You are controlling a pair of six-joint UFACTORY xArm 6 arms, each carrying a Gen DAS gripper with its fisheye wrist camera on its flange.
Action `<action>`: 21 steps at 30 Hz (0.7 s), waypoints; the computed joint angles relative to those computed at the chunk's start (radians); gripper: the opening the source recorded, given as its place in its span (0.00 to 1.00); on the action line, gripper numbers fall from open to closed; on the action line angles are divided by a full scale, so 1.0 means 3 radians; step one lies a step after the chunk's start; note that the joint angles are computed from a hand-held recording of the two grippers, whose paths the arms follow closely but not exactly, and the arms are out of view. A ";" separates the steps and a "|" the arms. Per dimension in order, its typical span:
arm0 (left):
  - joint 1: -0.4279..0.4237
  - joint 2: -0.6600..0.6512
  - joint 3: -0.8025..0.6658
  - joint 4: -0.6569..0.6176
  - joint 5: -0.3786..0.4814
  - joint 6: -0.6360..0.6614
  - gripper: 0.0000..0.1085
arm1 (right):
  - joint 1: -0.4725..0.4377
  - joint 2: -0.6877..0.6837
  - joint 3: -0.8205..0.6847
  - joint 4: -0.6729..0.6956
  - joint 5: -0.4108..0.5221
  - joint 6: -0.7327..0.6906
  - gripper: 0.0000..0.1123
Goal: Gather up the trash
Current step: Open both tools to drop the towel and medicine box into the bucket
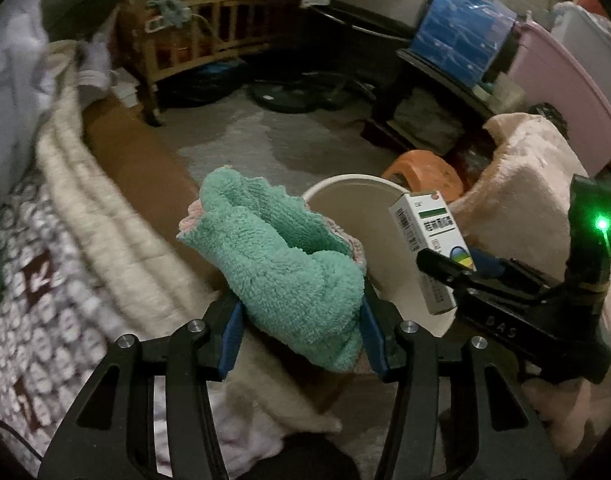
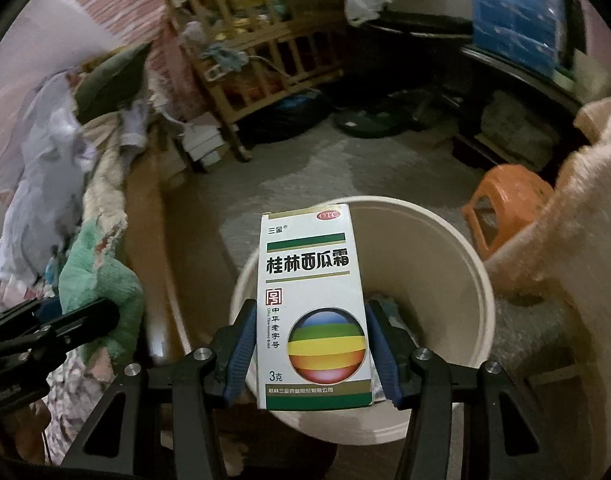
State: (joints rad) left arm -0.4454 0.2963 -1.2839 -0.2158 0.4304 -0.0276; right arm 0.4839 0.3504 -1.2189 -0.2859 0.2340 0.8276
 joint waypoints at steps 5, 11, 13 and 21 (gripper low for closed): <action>-0.0054 0.0177 -0.0207 -0.0420 0.0067 0.0284 0.48 | -0.0087 -0.0015 0.0103 0.0060 -0.0041 0.0018 0.46; -0.0079 0.0304 -0.0357 -0.0860 0.0104 0.0654 0.52 | -0.0144 -0.0006 0.0152 0.0018 -0.0031 0.0070 0.46; -0.0068 0.0328 -0.0391 -0.1049 0.0143 0.0788 0.56 | -0.0159 0.0016 0.0126 -0.0064 0.0024 0.0168 0.46; -0.0054 0.0268 -0.0332 -0.1186 0.0113 0.0844 0.63 | -0.0168 0.0031 0.0156 0.0155 -0.0013 0.0175 0.61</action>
